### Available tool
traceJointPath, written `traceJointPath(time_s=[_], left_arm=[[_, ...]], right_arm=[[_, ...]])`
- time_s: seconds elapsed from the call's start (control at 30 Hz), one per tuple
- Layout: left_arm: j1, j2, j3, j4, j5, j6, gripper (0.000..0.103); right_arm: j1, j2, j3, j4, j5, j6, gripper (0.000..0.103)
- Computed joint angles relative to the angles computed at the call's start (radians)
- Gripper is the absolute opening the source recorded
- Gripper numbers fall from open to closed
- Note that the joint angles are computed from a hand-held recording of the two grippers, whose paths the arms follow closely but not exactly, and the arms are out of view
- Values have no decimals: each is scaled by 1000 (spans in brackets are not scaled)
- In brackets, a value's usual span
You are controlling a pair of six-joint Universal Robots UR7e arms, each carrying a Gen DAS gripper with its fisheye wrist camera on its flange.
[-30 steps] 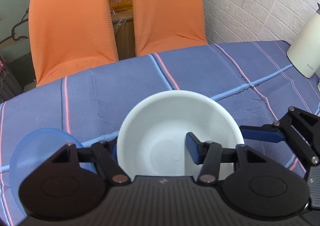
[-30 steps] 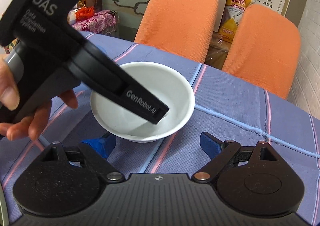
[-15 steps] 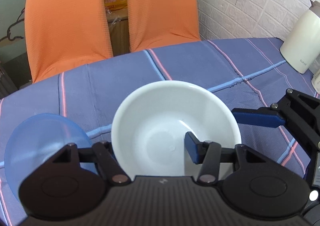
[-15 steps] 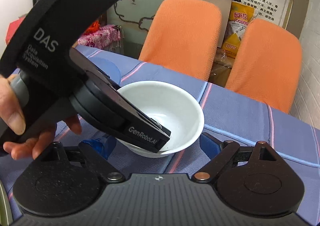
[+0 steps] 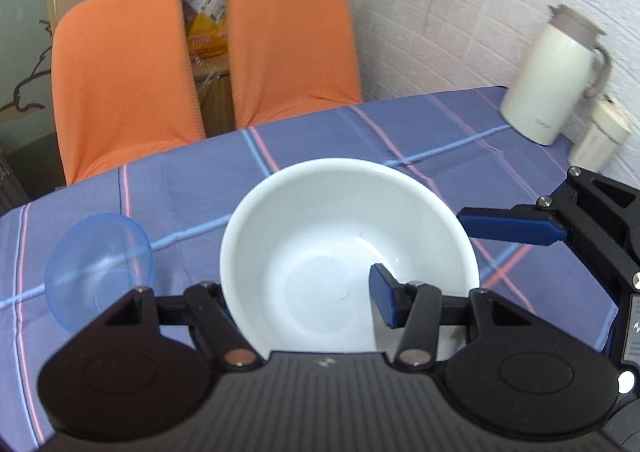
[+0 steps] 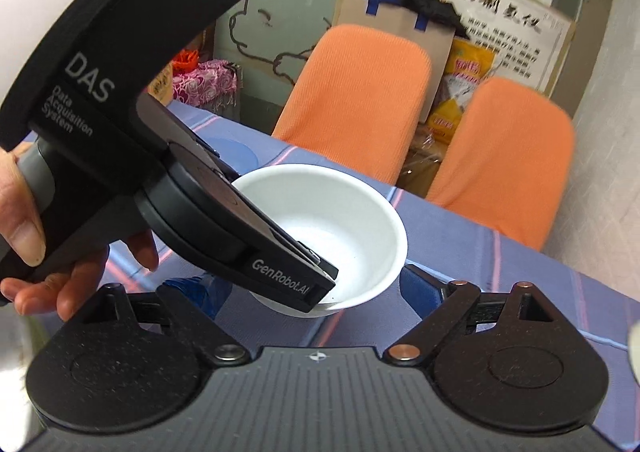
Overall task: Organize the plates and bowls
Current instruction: 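Lift the white bowl with both tools and lower it into the steel bowl, then open both tools and withdraw from the white bowl rim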
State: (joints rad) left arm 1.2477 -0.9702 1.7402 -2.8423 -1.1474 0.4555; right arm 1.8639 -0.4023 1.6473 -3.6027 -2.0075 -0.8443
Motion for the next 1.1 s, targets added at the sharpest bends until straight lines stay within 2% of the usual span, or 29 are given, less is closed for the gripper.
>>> traceJointPath(time_s=[0.23,0.47,0.6,0.83,0.87,0.9,1.1], left_arm=[[-95,-141,271,-71,-1,-73,52],[-137,-172,443,-143,-24,-110,55],[-144,-141,456,-174,-4,-105,56],[-128,-101,452,-202,0,-105,60],[-126,-99,452,-207,-5,-100,67],[-123,-99,451,-208,-13,-102,69],[-119,-140,457,-177,-38,-117,72]], right_arm=[[68,-58,240,-215,-69,45,79],[114,-53,405,-349,-154,125,80],[101,-37,441,-408,-163,130,80],[53,-42,466,-404,-128,153,78],[50,-37,467,-413,-130,148,78],[48,-32,471,-421,-134,143,78],[35,-24,522,-494,-130,150,78]])
